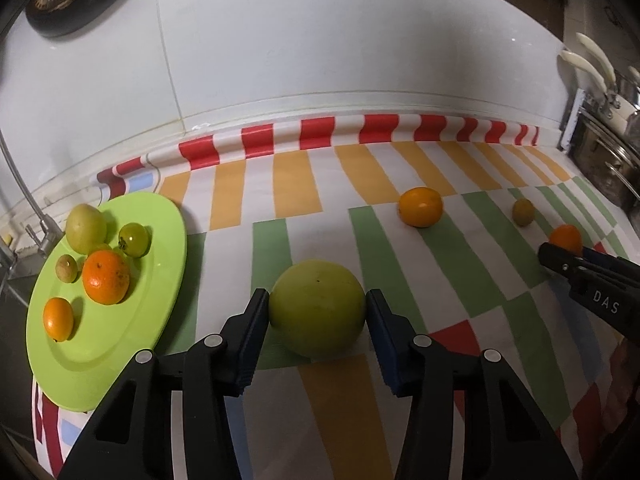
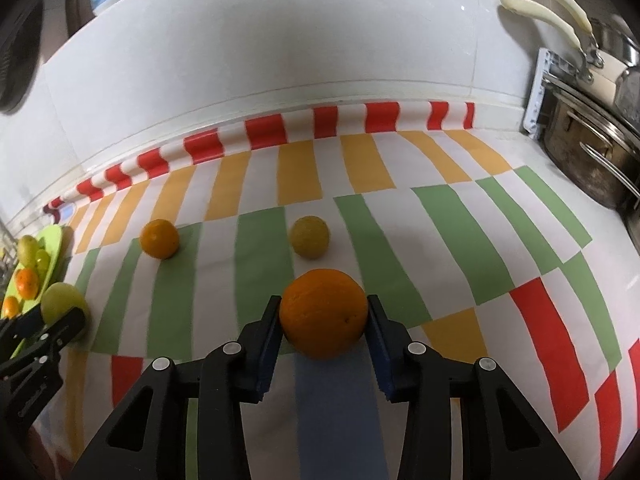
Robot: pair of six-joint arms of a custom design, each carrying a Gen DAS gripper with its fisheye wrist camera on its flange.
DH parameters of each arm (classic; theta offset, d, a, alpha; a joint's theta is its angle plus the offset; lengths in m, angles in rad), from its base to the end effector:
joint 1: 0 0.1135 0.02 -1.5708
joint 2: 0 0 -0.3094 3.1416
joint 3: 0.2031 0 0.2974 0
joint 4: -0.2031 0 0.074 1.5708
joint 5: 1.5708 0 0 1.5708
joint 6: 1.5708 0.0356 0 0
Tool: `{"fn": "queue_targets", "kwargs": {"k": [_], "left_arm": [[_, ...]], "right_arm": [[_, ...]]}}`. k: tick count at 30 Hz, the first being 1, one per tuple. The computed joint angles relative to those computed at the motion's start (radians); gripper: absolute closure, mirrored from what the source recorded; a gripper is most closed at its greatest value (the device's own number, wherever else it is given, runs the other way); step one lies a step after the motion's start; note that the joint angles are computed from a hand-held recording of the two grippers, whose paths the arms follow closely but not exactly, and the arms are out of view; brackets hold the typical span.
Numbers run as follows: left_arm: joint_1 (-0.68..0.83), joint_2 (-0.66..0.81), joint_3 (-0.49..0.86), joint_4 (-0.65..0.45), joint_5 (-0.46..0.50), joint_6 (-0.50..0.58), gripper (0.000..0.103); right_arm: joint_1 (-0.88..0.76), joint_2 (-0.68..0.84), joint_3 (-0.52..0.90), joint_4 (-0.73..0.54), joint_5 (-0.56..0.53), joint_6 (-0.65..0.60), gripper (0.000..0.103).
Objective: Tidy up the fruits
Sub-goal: 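Carry the apple and orange over the green plate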
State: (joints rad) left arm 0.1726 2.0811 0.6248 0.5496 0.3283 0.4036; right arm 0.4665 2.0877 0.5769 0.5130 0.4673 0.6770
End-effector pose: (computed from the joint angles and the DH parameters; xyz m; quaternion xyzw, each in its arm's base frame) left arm 0.3274 0.0454 0.0161 0.1604 0.9203 -0.0567 0.3522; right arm 0.2819 0.1240 0.0064 0.1631 0.9211 -0.0380 0.3514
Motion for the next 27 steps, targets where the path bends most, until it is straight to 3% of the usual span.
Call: {"fn": "queue_targets", "kwargs": {"k": [13, 27], "left_arm": [[0.052, -0.158, -0.085, -0.050, 0.099, 0.052, 0.054], [0.216, -0.356, -0.197, -0.134, 0.228, 0.143, 0.054]], "right_arm": [[0.121, -0.100, -0.047, 0.016, -0.018, -0.005, 0.062], [0.323, -0.242, -0.071, -0.078, 0.092, 0.034, 0.062]]}}
